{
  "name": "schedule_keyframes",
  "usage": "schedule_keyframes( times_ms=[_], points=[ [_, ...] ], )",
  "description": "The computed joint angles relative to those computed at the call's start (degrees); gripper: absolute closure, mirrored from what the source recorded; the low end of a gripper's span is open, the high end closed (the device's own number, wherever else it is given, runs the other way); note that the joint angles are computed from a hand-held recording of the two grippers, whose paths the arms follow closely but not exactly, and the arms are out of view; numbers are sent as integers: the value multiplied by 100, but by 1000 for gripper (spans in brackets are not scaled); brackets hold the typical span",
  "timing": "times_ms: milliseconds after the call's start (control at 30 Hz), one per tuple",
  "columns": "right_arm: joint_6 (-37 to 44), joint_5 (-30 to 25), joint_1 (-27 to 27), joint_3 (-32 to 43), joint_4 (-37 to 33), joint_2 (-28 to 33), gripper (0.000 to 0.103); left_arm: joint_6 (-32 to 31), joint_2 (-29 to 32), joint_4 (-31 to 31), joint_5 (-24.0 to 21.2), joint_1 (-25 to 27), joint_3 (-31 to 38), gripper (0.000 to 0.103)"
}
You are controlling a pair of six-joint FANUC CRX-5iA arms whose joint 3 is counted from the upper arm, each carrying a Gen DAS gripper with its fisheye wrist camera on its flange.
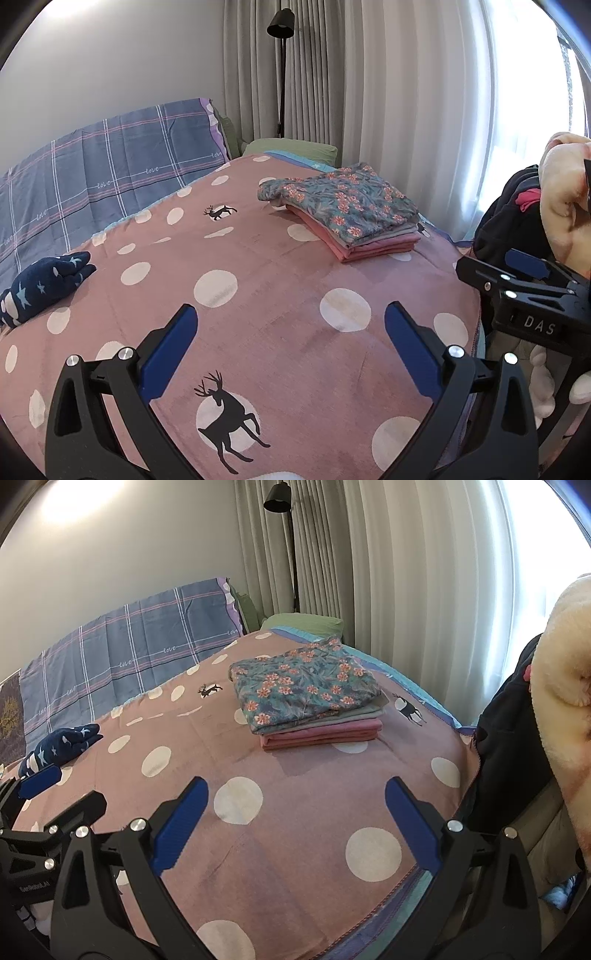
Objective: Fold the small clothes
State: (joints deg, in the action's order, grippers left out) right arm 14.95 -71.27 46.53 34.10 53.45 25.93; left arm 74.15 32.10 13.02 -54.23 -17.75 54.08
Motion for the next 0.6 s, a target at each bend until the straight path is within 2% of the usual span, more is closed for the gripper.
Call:
schedule_keyframes(
  times_ms=[600],
  points=[
    [79,-13,-29,101,-104,70,4,108,118,-142,-270,-33,224,2]
  ],
)
